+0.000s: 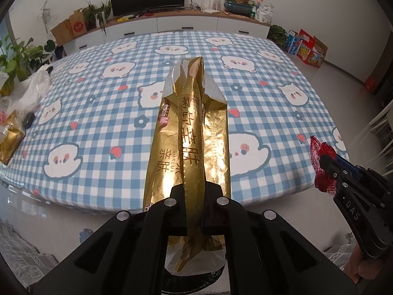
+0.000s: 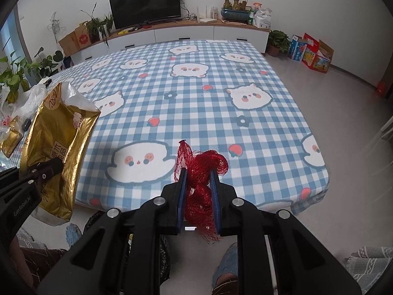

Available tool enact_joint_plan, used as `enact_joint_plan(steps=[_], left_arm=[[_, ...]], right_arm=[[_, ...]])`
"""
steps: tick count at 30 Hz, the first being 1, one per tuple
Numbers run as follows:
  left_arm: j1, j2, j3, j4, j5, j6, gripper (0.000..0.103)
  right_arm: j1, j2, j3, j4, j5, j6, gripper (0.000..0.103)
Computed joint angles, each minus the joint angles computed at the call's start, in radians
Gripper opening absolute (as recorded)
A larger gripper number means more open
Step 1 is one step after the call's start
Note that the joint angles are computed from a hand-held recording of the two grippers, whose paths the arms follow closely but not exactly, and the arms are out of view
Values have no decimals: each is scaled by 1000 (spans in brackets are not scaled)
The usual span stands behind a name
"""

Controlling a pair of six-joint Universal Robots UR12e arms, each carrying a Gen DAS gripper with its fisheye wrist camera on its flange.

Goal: Collect trash
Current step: 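Carry the gold foil bag and red mesh bag toward the black bin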

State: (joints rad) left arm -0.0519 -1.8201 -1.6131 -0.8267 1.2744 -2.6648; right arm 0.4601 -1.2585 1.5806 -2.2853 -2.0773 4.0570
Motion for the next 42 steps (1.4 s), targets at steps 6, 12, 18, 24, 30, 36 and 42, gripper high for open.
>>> enact_joint_plan(steps=[6,12,18,24,30,36,42], left_arm=[[23,41,-53,4,-5,18,2],[51,75,-101,2,-9,26,2],[72,100,-146,-7,-11,40,2],[89,122,-194,-16,-8,62,2],[99,132,-234,-10,16,79,2],[107,118,-270,17,47,90,2],[109,80,-297,42,81,95,2]], right_arm=[[20,-15,36,-23,23,21,17],[39,-21,63,-28,44,43,17],[56,-15,79,-16,83,63,17],[70,1,82,12,119,93,17],[89,26,68,59,129,132,17],[94,50,69,84,147,163,17],[89,61,73,124,133,198,17]])
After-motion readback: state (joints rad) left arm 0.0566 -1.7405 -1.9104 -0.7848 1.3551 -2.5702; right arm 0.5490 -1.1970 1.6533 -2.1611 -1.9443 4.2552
